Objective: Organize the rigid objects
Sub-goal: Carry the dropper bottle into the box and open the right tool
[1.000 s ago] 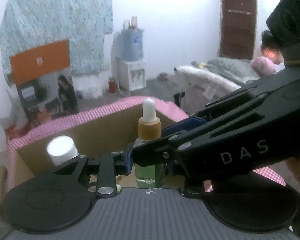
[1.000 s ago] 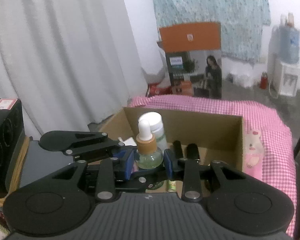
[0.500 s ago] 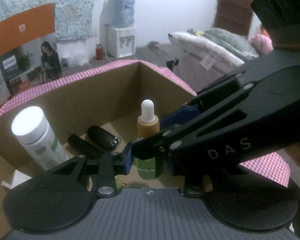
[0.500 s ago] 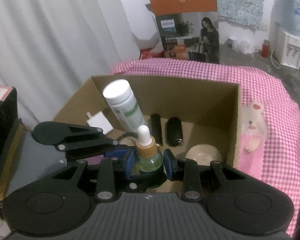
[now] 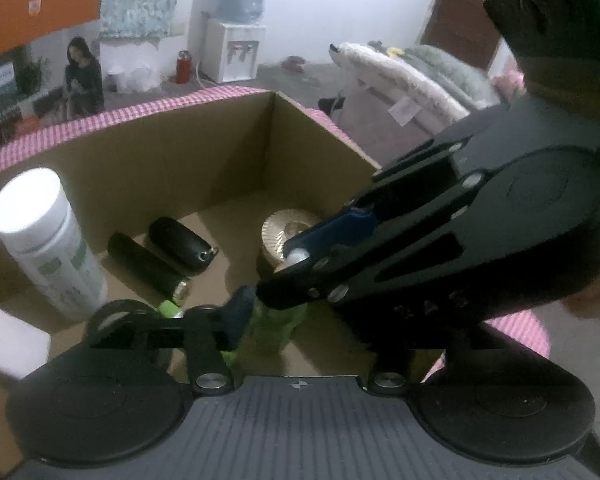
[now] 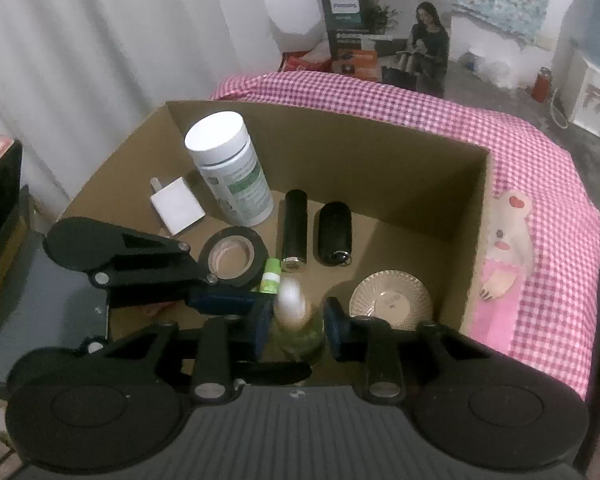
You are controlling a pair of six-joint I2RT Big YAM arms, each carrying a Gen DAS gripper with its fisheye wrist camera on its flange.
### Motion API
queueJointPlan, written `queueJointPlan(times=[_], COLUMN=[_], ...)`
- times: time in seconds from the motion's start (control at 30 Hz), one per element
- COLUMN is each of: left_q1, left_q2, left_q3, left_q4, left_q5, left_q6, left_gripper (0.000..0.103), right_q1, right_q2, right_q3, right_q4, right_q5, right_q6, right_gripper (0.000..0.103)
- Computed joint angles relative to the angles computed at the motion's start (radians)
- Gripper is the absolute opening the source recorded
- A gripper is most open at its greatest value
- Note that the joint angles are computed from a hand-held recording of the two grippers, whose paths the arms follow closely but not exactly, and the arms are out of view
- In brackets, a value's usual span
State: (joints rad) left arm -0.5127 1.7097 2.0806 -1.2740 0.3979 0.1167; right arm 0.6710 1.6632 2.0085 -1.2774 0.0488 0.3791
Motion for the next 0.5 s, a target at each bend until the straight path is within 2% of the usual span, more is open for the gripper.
queueJointPlan(times=[0.1,0.23,0.4,0.5], left_q1=[0.004,0.006,0.007,0.008], left_q2=[0.0,-0.019,-0.076,-0.12], left_q3=[0.003,-0.012,-0.066,-0.105], left_q4=[-0.006,0.012,0.09,0.146], left_q5=[0.006,0.001,-0.017,-0.034], left_q6=[-0.012,-0.026,-0.036,-0.046], left_gripper=[0.059,0.066,0.079,0.086], right_q1=[0.0,0.002,0.012,0.018], right_q2=[0.019,0.033,0.018,-0.01], right_q3=[0.03,0.057,0.052,0.027], right_q4=[-0.02,-0.042,-0.027,0.01], right_q5=[-0.001,0.001,0.026,0.037], right_q6=[-0.015,-0.024,-0.018,0.003], right_gripper=[0.028,0.028,0.031,0.04])
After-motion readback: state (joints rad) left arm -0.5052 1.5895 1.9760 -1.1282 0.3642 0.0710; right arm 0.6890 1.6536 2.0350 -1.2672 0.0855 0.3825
